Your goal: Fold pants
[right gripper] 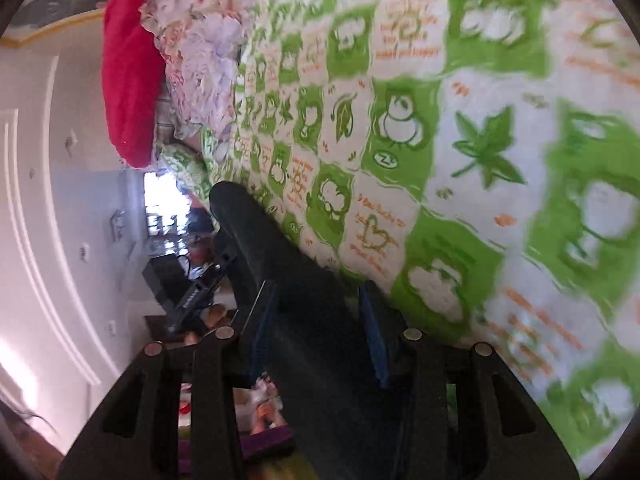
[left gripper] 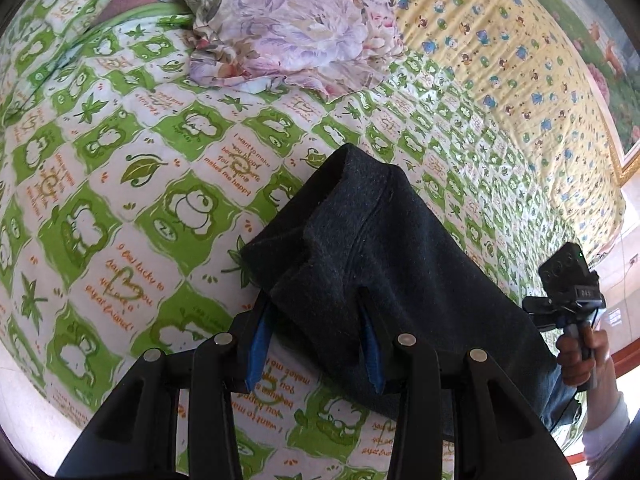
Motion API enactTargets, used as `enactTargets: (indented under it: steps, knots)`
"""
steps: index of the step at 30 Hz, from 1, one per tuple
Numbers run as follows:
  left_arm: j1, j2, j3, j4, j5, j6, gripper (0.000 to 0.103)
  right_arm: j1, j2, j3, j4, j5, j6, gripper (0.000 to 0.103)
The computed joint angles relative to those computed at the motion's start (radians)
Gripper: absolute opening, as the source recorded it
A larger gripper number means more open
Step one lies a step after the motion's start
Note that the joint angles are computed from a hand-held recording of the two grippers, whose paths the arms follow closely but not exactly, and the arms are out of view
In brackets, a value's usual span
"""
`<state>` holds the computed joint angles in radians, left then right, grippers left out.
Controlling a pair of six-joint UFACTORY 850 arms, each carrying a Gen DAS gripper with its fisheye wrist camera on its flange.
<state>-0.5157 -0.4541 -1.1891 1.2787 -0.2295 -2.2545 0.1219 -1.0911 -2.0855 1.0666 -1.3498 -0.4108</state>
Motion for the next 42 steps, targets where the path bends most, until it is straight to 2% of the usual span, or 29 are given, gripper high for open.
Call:
enactTargets:
  steps: [1,2,3,5,6,7,8,10,11,14,17,20,23,27,29,31,33,35,36,37,39,42]
  knots:
    - [0.001,-0.003,-0.002,0.013,0.001,-0.007,0.040,0.007,-0.008,-0.022,-0.013,-0.001,0.001,0.042]
    - [0.001,-0.004,-0.004,0.041,0.000,-0.026,0.040,0.016,-0.003,-0.026,-0.031,0.016,-0.009,0.028]
    - [0.000,-0.007,-0.005,0.055,-0.004,-0.036,0.039,0.024,0.005,-0.025,-0.056,0.037,-0.017,0.020]
    - [-0.007,-0.009,-0.005,0.098,-0.021,-0.060,0.034,0.040,0.049,0.015,-0.103,0.097,-0.068,0.016]
    - [-0.011,-0.009,-0.005,0.125,-0.028,-0.075,0.027,0.043,0.068,0.037,-0.109,0.127,-0.091,0.015]
    - [-0.014,-0.005,0.003,0.185,-0.031,-0.130,0.024,0.048,0.110,0.086,-0.121,0.179,-0.126,0.014]
    - [-0.022,0.009,0.017,0.273,-0.045,-0.227,0.022,0.058,0.166,0.149,-0.140,0.257,-0.171,0.013]
    - [-0.035,0.042,0.048,0.446,-0.070,-0.418,0.021,0.096,0.309,0.296,-0.188,0.466,-0.312,0.013]
    - [-0.051,0.071,0.066,0.482,-0.105,-0.469,0.021,0.121,0.379,0.367,-0.211,0.570,-0.378,0.012]
    - [-0.100,0.137,0.098,0.483,-0.208,-0.485,0.020,0.202,0.552,0.546,-0.286,0.883,-0.513,0.012]
    - [-0.132,0.184,0.117,0.456,-0.281,-0.435,0.020,0.256,0.602,0.621,-0.332,1.103,-0.531,0.011]
    - [-0.122,0.183,0.109,0.391,-0.291,-0.319,0.020,0.267,0.560,0.598,-0.319,1.146,-0.510,0.010]
    - [-0.082,0.174,0.122,0.420,-0.239,-0.332,0.020,0.289,0.491,0.551,-0.488,1.184,-0.317,0.010]
    - [-0.009,0.100,0.104,0.404,-0.135,-0.293,0.020,0.297,0.391,0.465,-0.754,1.149,0.003,0.010]
    - [0.010,0.064,0.088,0.365,-0.106,-0.232,0.021,0.293,0.343,0.408,-0.828,1.078,0.099,0.014]
    - [0.017,0.055,0.083,0.311,-0.093,-0.180,0.024,0.281,0.355,0.418,-0.734,1.073,0.049,0.018]
    - [0.014,0.076,0.105,0.331,-0.091,-0.222,0.034,0.262,0.409,0.480,-0.527,1.104,-0.132,0.024]
    - [-0.010,0.092,0.111,0.247,-0.158,-0.147,0.038,0.244,0.470,0.547,-0.318,1.118,-0.324,0.038]
    - [-0.031,0.103,0.112,0.194,-0.218,-0.094,0.039,0.233,0.510,0.588,-0.214,1.117,-0.421,0.040]
    - [-0.039,0.110,0.110,0.177,-0.235,-0.074,0.039,0.224,0.546,0.629,-0.109,1.118,-0.521,0.042]
    - [-0.073,0.130,0.103,0.133,-0.305,-0.027,0.039,0.201,0.611,0.703,0.100,1.114,-0.725,0.043]
    - [-0.109,0.145,0.084,0.135,-0.336,-0.001,0.041,0.172,0.702,0.810,0.288,1.107,-0.902,0.043]
